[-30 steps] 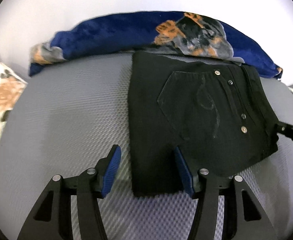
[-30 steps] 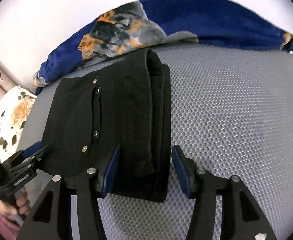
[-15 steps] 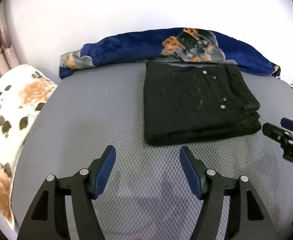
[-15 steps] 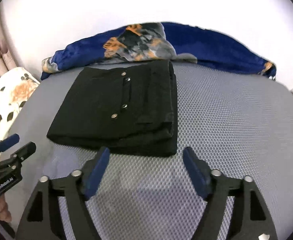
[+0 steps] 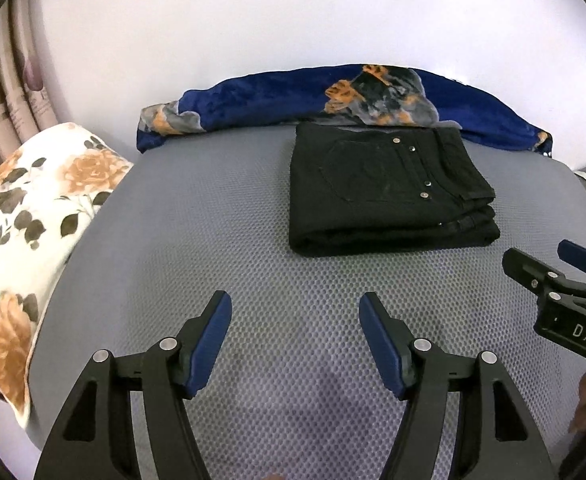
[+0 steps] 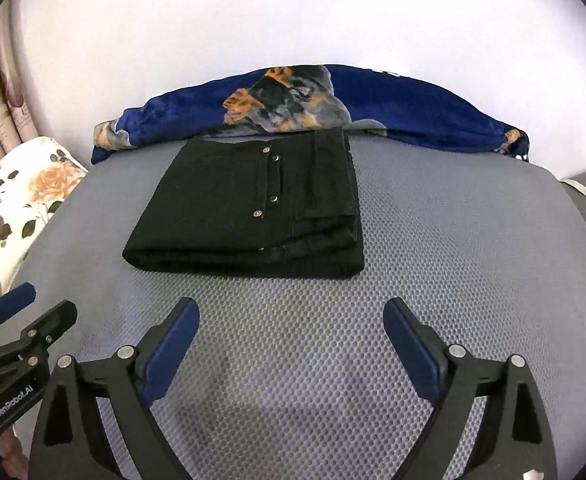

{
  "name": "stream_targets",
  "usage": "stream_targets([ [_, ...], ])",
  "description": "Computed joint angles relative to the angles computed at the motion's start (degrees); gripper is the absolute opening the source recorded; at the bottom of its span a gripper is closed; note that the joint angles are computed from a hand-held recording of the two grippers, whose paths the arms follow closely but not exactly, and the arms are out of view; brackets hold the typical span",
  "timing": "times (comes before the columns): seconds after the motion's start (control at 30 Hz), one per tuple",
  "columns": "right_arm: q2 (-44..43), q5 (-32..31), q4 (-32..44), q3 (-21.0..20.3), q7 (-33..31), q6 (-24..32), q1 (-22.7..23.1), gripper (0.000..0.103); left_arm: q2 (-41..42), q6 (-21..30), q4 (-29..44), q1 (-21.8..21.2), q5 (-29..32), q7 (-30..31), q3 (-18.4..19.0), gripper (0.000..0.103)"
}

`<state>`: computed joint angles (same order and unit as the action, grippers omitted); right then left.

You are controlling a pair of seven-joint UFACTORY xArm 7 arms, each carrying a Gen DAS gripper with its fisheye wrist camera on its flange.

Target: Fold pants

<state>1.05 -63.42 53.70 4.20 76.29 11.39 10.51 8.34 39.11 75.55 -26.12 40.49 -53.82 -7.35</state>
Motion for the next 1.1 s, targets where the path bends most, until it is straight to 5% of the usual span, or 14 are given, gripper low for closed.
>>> stream_targets([
  [0.43, -2.51, -5.66, -1.62, 2.25, 5.92, 2.84, 0.67, 0.094, -2.89, 1.27, -2.69, 0.16, 2.03, -3.44, -1.32, 0.067],
  [1.1, -2.52, -2.55, -2.12, 3.03, 3.19, 3.21, 0.9, 0.094, -2.87, 2.98, -2.65, -0.27, 3.54, -4.61, -2.1, 0.067],
])
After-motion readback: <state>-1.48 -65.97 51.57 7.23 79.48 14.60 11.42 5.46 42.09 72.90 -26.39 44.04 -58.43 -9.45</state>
